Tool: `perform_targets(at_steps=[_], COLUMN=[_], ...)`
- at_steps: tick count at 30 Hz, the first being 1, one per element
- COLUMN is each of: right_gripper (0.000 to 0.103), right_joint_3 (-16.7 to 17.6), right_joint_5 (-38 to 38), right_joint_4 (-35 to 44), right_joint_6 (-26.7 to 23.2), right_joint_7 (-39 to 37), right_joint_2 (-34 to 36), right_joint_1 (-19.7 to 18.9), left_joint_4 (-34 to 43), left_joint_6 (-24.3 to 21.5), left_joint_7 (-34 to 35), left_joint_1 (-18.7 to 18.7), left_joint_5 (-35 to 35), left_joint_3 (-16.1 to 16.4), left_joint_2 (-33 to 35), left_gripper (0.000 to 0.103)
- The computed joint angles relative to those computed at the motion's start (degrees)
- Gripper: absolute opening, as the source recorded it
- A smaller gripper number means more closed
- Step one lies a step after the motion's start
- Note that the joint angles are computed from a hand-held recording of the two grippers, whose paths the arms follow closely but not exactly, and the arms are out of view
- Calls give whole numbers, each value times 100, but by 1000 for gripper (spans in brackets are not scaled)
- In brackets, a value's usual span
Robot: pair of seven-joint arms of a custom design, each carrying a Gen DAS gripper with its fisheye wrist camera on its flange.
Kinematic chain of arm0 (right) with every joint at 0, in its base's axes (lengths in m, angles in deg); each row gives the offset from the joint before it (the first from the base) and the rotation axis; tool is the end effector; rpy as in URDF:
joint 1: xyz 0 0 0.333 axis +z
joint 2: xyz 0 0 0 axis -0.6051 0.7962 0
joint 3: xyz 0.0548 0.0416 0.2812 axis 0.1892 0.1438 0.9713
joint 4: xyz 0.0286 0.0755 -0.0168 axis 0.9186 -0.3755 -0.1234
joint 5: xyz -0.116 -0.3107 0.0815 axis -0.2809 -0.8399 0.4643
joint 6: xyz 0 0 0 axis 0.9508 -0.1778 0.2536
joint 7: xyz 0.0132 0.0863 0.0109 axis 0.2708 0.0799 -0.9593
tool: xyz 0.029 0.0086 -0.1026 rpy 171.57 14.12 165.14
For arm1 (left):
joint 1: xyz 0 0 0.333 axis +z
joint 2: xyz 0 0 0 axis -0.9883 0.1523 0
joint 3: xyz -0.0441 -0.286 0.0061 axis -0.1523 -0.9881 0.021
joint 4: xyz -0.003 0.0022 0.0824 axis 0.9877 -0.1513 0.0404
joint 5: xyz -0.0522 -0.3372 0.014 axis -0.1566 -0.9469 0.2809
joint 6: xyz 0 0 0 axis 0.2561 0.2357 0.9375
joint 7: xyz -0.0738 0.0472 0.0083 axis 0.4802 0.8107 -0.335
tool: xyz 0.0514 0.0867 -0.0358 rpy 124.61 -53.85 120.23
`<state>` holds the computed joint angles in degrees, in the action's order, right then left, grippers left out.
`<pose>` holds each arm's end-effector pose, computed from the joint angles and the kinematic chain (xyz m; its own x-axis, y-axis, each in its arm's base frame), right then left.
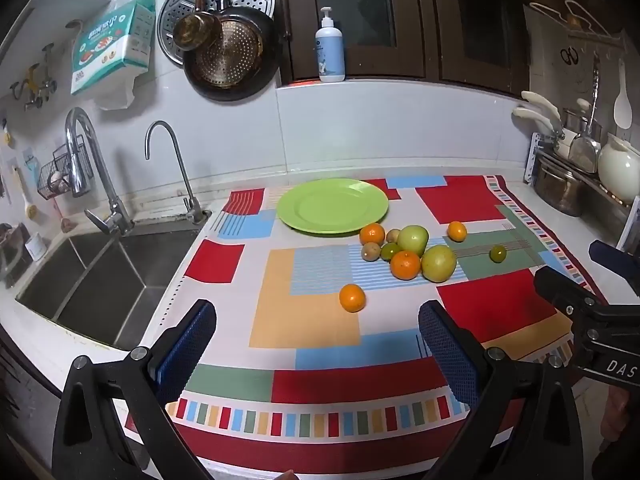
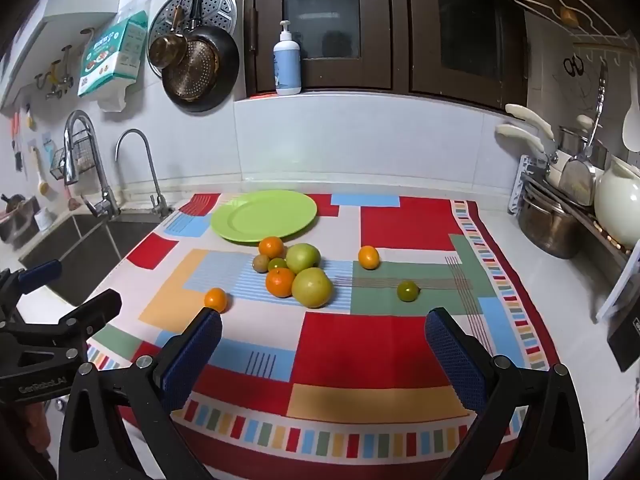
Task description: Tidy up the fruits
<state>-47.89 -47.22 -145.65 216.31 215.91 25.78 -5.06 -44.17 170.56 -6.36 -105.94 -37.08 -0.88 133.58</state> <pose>0.6660 0.2795 0.4672 0.0546 -0.9984 -0.0149 -0.5585 -0.0182 -0.8293 0.6718 -0.3127 0.4638 -0.0707 -0.9939 -0.0845 -0.5812 0.1099 -0.8063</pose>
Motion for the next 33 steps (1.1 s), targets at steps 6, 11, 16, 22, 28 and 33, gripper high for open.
perform_targets(at_steps=[6, 11, 16, 22, 28, 33], right_gripper=[102, 102, 102, 102, 102, 102], right_joint_3=[31, -29, -37, -42, 14, -18], right_joint_5=[35, 27, 78, 107, 157, 142], right_joint_4=[-22, -296, -224, -34, 116, 66], right_joint_6=[11, 195, 175, 102, 12, 59], right_joint_7=[-19, 19, 9, 38, -32, 1], right_joint_2=[-12, -180, -136, -33, 20, 20], right_joint_1=[-19, -12, -4, 1, -47, -32], left_joint_4=[80, -200, -189, -66, 10, -49], left_joint_6=[140, 332, 386, 352, 380, 483], left_joint_7=[-164, -264, -248, -299, -316, -402], left_joint_1=[-93, -51, -28, -71, -85, -92], left_joint_5=[121, 227, 270, 341, 376, 443], left_joint_3=[131, 130, 115, 158, 191, 231], left_joint_2=[78, -132, -129, -63, -17, -37], left_gripper=[103, 103, 103, 103, 103, 103])
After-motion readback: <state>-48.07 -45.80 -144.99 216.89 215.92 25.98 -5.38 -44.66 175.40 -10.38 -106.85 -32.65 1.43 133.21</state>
